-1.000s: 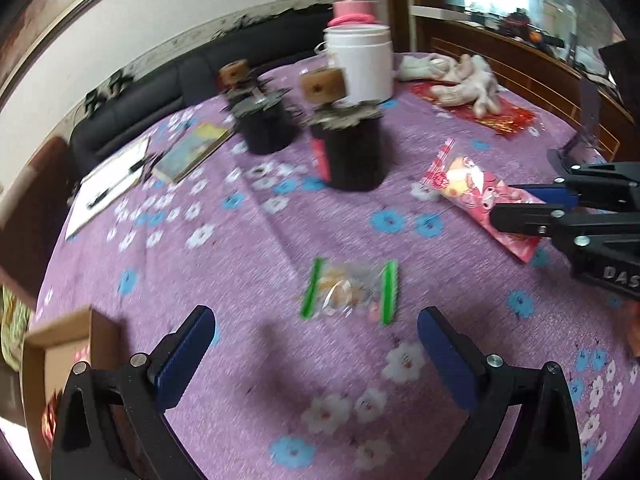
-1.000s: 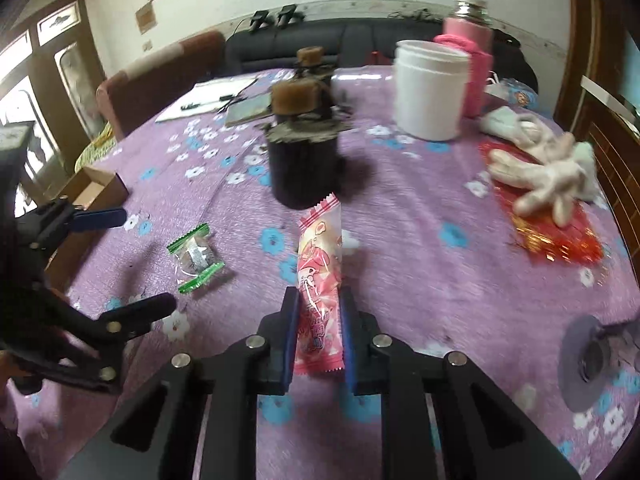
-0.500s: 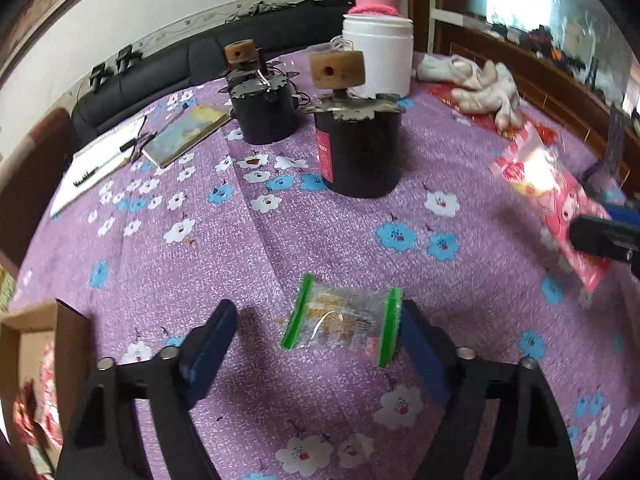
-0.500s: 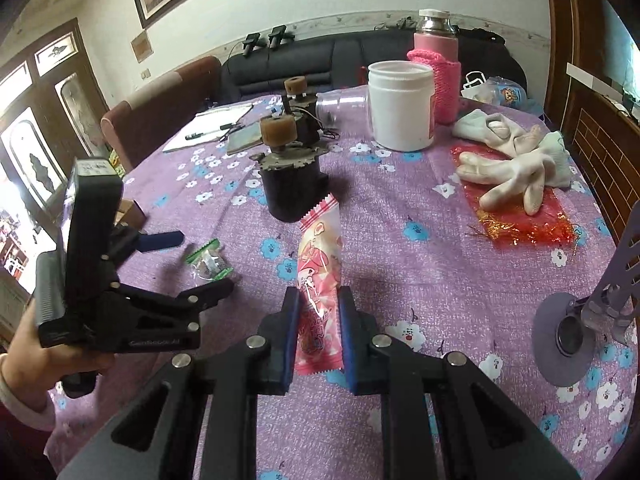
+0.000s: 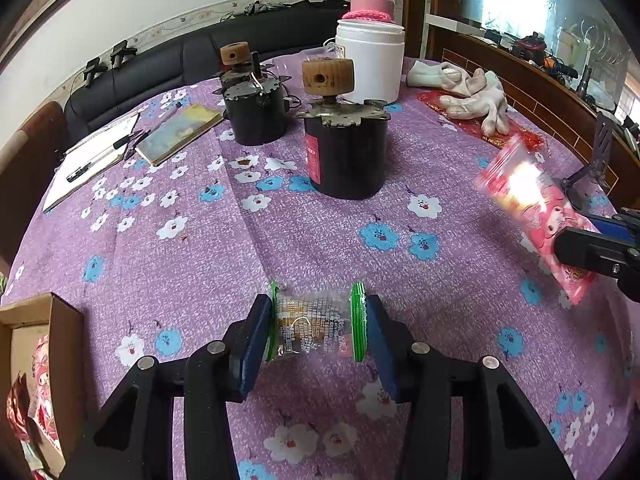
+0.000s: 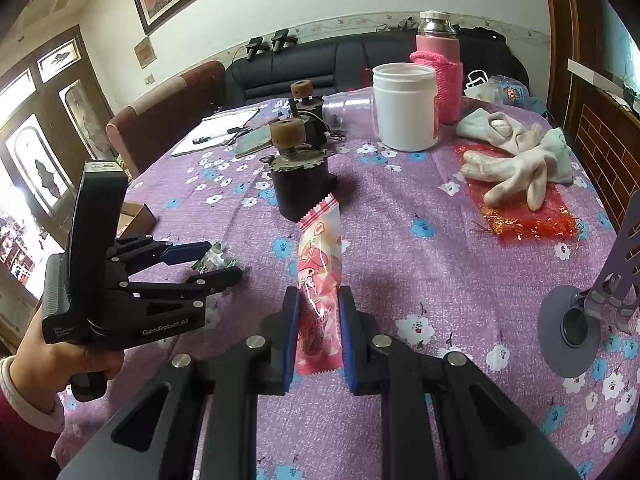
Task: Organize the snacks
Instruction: 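Carry the pink cartoon packet and clear bag with both tools over the tray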
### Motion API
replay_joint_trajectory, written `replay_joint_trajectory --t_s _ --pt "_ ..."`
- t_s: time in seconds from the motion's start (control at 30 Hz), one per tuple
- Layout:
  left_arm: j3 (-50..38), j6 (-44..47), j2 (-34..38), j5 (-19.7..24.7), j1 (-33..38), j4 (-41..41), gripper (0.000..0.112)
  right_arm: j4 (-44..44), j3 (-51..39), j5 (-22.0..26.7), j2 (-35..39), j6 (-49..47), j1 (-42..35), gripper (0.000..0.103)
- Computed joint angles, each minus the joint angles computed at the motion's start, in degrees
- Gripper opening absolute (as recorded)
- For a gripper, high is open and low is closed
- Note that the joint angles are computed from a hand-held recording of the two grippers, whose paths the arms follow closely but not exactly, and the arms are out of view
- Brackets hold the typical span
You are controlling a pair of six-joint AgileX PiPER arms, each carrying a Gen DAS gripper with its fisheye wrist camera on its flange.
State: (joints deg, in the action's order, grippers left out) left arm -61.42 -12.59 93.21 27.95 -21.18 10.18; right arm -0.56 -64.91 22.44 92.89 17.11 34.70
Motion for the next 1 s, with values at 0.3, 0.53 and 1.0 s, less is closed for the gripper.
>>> replay_joint_trajectory --t_s 0.3,0.53,1.0 --pt "3.91 -1.7 -6.47 0.77 0.65 2.02 0.051 -6.64 -1.25 2.05 0.03 6.56 3.62 0.008" --pt "6.12 1.0 -10.42 1.11 2.28 -0.28 0.051 -16.45 -1.55 7.86 1.37 16.89 5.47 0.01" --pt "7.54 4.75 -15.71 2.92 3.88 -3.38 0.051 -25.25 -1.38 7.02 7.03 26.51 5.43 0.035"
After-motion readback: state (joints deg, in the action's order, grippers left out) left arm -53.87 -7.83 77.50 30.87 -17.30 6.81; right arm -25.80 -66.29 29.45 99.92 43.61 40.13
